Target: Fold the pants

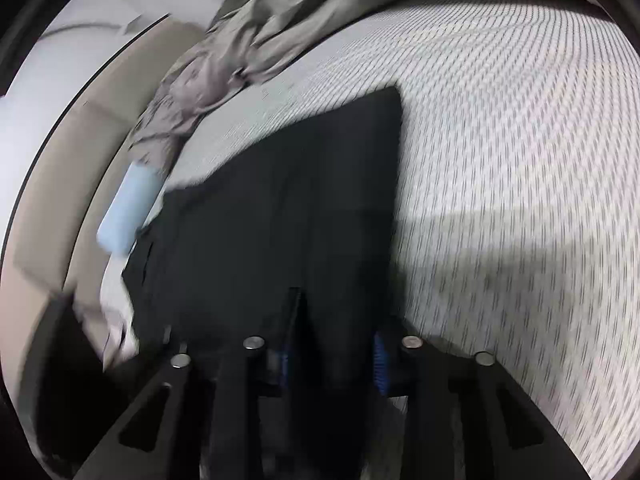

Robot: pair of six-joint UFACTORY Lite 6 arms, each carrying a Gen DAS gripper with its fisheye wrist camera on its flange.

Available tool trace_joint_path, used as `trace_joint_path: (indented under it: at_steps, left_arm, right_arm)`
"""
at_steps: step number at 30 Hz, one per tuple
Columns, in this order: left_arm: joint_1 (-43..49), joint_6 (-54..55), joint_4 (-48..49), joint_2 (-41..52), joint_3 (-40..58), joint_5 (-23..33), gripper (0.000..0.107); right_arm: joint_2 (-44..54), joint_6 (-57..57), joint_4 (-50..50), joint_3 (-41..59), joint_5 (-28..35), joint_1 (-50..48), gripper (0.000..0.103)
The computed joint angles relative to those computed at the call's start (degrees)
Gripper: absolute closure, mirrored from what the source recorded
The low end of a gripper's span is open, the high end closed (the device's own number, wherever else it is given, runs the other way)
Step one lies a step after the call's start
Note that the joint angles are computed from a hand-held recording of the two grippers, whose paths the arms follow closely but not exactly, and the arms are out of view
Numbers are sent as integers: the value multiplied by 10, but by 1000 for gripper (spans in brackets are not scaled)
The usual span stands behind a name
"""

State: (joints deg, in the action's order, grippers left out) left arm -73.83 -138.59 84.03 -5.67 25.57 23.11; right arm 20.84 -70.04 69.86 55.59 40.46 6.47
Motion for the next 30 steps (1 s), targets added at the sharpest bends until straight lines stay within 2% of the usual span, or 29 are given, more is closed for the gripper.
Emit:
trace_joint_path:
  at_steps: [3, 8, 10, 11, 12, 14, 17, 19, 21, 23, 25, 27, 29, 30]
  left_arm:
    - [8, -25, 35, -6, -8, -14, 29]
    - [34, -77, 114, -13, -21, -38, 24]
    - [29, -93, 132, -26, -30, -34, 24]
    - [32, -107, 148, -34, -36, -35, 24]
    - [22, -131, 162, -57, -52, -32, 24]
    - [39, -151, 178, -106, -82, -43, 24]
    - [43, -82, 62, -239, -148, -28, 24]
    - [22, -41, -34, -340, -191, 31, 24]
    - [9, 0, -126, -378, -208, 95, 24]
    - [19, 27, -158, -425, -236, 104, 32]
    - [37, 64, -179, -460, -251, 88, 32]
    - [10, 93, -201, -478, -250, 130, 32]
    - [-43, 115, -227, -457, -222, 188, 32]
    - [-89, 121, -241, -454, -212, 235, 32]
  right_arm:
    - [112, 74, 9, 146, -32, 23, 81]
    - [286, 232, -95, 420, -24, 38, 81]
    - [326, 292, -127, 486, -22, 46, 79]
    - [327, 291, -125, 488, -19, 45, 79]
    - [311, 269, -101, 466, -13, 39, 76]
    - [243, 201, -55, 359, 4, 15, 72]
    - [121, 130, -41, 179, 41, -24, 72]
    - [41, 66, -30, 60, 78, -66, 72]
    - [-38, 24, 39, -60, 59, -77, 72]
    - [-100, -25, 87, -143, 53, -82, 72]
    - [-150, -56, 120, -186, 19, -70, 84]
    - [-192, -85, 153, -205, -38, -43, 84]
    - [-257, -102, 160, -228, -133, -2, 84]
    - [-290, -95, 145, -240, -159, 1, 82]
